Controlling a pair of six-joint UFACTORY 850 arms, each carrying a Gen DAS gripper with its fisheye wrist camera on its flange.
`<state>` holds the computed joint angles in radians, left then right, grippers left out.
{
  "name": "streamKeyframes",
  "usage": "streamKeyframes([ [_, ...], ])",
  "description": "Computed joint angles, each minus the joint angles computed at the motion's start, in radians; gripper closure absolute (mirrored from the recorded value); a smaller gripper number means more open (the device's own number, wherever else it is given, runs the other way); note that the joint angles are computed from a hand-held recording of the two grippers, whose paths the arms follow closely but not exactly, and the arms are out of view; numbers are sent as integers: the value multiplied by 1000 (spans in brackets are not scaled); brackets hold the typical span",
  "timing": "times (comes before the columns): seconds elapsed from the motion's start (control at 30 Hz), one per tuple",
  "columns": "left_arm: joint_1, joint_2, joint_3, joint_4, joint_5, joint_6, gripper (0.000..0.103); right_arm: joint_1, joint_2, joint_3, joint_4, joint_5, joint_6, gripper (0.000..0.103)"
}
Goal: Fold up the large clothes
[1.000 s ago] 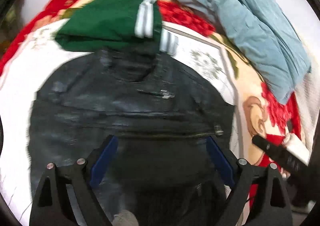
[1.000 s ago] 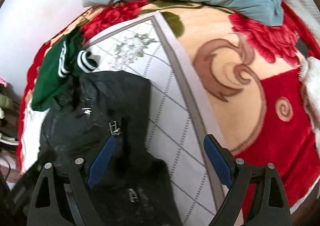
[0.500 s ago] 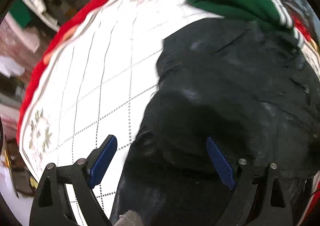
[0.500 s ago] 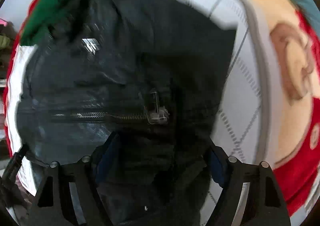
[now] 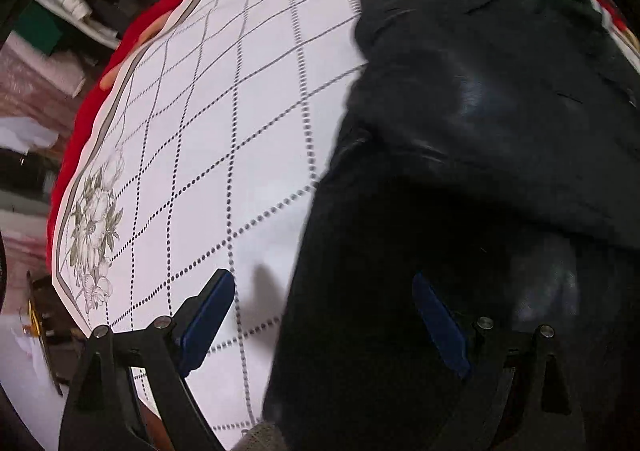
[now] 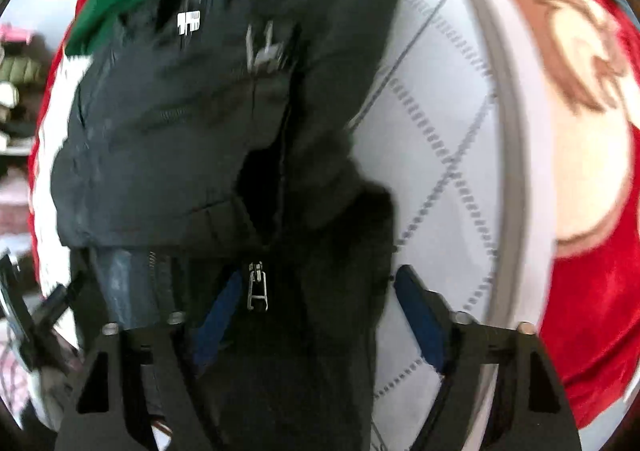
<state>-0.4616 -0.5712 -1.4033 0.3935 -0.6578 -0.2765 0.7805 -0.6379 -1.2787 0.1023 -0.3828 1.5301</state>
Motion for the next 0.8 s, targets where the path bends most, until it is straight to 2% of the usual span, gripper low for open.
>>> streamKeyframes([
  [0.07, 9, -31, -38, 20, -3, -26, 12, -8, -37, -43, 14, -21, -27, 38],
  [0.17, 27, -64, -83, 10, 2, 0, 10, -16, -57, -81, -3, -4, -7, 52],
  [0.23, 44, -81, -112, -28, 3, 61, 10, -24, -63, -95, 54, 51, -39, 53],
  [0.33, 64, -100, -140, -31, 11, 124, 10, -33, -94, -164, 82, 37, -68, 54],
  [0.43, 82, -114, -164, -84, 5, 205, 10, -29, -92, -172, 70, 30, -28, 59],
  [0.47, 85, -117, -171, -103, -3, 228, 10, -30, -83, -166, 52, -19, 3, 60],
  [0.57, 86, -120, -176, -126, -4, 258, 10, -17, -108, -203, 12, -271, 86, 63],
  [0.7, 80, -94, -161, -168, -1, 263, 10, -13, -125, -230, 7, -361, 74, 63],
  [0.8, 54, -24, -107, -111, 29, 187, 10, -6, -129, -279, -80, -389, 58, 63],
])
